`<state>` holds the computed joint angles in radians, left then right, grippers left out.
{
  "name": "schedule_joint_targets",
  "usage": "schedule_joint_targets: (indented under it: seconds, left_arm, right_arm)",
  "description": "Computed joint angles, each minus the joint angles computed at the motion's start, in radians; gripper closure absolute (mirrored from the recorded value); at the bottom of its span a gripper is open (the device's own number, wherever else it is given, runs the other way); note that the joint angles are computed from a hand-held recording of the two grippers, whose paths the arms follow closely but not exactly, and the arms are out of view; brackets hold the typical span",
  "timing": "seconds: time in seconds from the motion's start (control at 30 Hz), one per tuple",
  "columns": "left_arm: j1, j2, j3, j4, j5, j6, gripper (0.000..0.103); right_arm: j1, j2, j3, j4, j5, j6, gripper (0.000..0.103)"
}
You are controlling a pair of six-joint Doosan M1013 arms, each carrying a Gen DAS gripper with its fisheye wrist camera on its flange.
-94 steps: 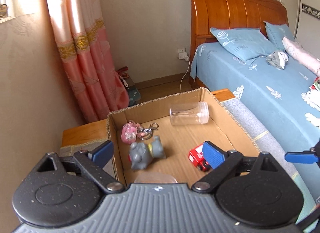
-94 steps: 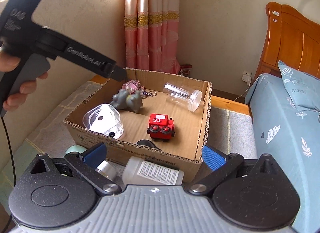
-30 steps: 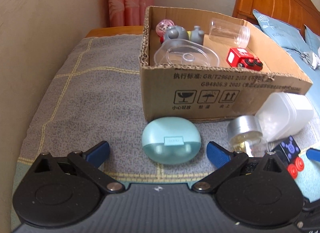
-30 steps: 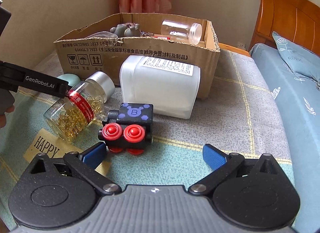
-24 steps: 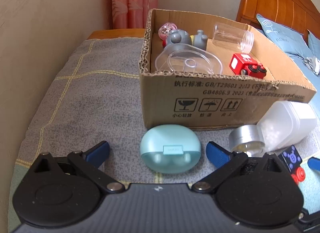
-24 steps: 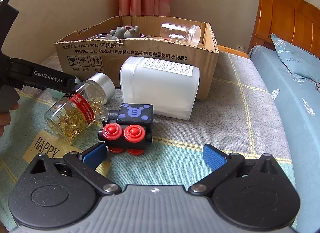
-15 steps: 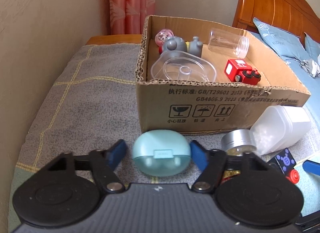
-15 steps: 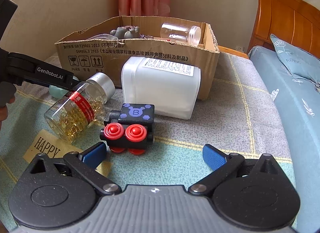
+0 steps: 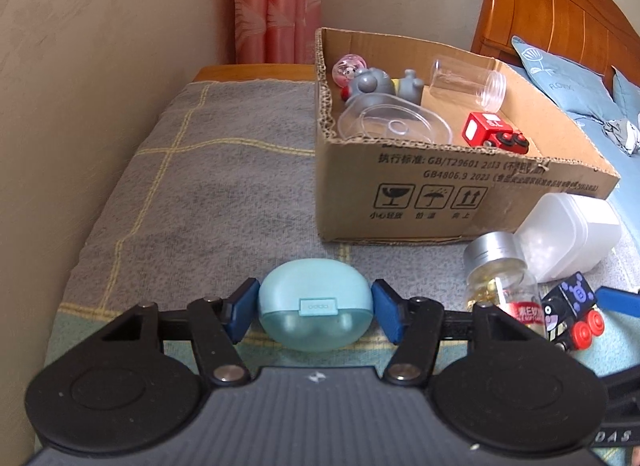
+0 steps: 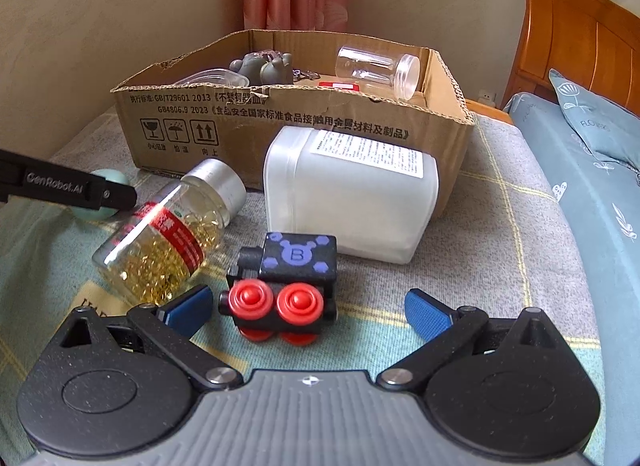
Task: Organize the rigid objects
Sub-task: 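Grasp the teal oval case with the left tool, then grasp the blue robot block with red wheels with the right tool while the left tool holds the case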
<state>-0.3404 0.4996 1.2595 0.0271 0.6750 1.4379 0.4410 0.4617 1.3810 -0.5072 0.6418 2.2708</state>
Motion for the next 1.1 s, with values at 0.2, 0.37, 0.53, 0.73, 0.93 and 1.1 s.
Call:
schedule_joint_targets:
  seconds: [0.2,0.37,0.53,0.73,0.93,1.1]
  left_arm:
    - [0.0,-0.001,0.001,0.003,0.0,0.0,0.042]
    - [0.002,0.001,0.001,-0.038,0.003,0.03,0.018]
    - [-0.001,0.004,0.001,-0.063,0.004,0.057,0.006]
    - [-0.004,0.005,0.002,-0.058,0.003,0.061,0.003]
    - [0.0,0.004,0.002,-0.08,0.002,0.07,0.002]
    - [-0.002,0.005,0.001,-0.072,0.004,0.069,0.001]
  right_arm:
    - [-0.015,-0.016,0.024,0.052,-0.031,-0.074,0.0]
    - [-0.02,-0.008,-0.002,0.113,0.011,-0.137,0.0]
    - [-0.02,0.003,-0.033,0.144,0.068,-0.155,0.0]
    - [-0.022,0.016,-0.072,0.194,0.15,-0.192,0.0]
    - [-0.027,0.017,-0.088,0.242,0.196,-0.25,0.0]
    - [-0.027,0.017,-0.089,0.248,0.2,-0.264,0.0]
